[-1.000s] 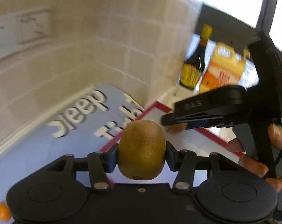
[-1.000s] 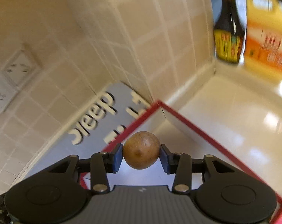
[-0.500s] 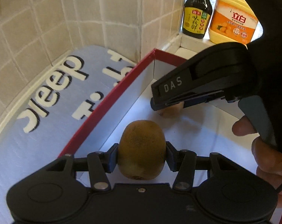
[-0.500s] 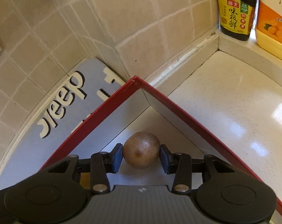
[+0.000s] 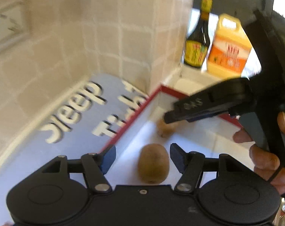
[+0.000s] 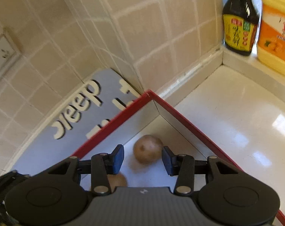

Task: Organize fruits
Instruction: 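Carry kiwi and potato into the white box and open both tools, then grasp a mandarin with the left tool while the right tool grasps a round brown fruit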

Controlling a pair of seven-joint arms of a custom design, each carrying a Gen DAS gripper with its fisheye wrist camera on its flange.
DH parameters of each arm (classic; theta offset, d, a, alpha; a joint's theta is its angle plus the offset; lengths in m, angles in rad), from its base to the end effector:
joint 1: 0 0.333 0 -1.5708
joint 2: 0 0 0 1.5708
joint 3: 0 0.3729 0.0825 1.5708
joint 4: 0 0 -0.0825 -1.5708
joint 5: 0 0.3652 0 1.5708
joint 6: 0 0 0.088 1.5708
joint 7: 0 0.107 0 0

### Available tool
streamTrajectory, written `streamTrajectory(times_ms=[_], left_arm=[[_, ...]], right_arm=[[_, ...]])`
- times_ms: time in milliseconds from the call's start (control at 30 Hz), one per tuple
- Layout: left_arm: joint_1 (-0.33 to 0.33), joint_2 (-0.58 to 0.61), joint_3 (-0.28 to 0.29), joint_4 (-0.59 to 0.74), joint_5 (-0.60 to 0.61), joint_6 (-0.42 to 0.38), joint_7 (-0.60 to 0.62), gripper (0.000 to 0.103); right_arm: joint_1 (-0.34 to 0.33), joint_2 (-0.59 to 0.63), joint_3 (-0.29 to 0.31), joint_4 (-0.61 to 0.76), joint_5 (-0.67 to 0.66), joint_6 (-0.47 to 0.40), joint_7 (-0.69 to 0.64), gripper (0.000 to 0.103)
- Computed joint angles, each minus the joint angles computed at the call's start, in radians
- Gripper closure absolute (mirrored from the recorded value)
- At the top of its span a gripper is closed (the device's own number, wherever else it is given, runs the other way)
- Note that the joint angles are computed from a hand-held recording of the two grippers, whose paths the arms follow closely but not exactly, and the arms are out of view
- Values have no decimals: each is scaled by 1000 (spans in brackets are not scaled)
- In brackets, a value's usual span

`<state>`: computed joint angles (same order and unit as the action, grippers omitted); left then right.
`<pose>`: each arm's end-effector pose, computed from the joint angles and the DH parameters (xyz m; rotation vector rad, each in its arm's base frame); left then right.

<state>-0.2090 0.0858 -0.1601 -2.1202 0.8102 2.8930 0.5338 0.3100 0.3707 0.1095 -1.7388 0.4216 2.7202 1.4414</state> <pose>0.5283 -0.2473 0.5067 -1.7478 1.8349 -0.8035 0.6493 0.2605 0.4949 -1.9092 1.5670 -0.1286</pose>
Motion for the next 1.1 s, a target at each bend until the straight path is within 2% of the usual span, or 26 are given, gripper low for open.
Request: streamTrajectory(times_ms=[100, 267, 433, 533, 633, 733, 800, 867, 967, 1100], left_arm=[[18, -119, 7, -76, 112, 8, -149, 27], [122, -356, -47, -198, 205, -31, -319, 27], [217, -602, -101, -294, 192, -130, -358, 27], [239, -704, -118, -334, 129, -217, -322, 27], [256, -766, -122, -386, 79, -260, -313, 27], [262, -776, -111, -434, 17, -286, -309, 27], [261, -747, -104, -454, -39, -326, -304, 28], [268, -703, -96, -471, -67, -323, -319, 28], [281, -622, -69, -505, -78, -249, -335, 30], [341, -522, -48, -554, -24, -70, -378, 30]], right_arm=[[-13, -71, 21, -53, 34, 25, -44, 56], [-18, -191, 52, -117, 143, 58, -144, 55], [14, -297, 71, -148, 293, 71, -309, 52], [60, -332, 74, -153, 344, 76, -394, 48], [104, -331, 78, -145, 350, 52, -445, 47], [145, -297, 81, -134, 247, 27, -392, 47], [167, -258, 80, -120, 167, -13, -340, 48], [185, -209, 78, -92, 96, -63, -291, 48], [207, -132, 73, -40, 8, -149, -222, 50], [232, -48, 64, 21, -77, -229, -158, 51]])
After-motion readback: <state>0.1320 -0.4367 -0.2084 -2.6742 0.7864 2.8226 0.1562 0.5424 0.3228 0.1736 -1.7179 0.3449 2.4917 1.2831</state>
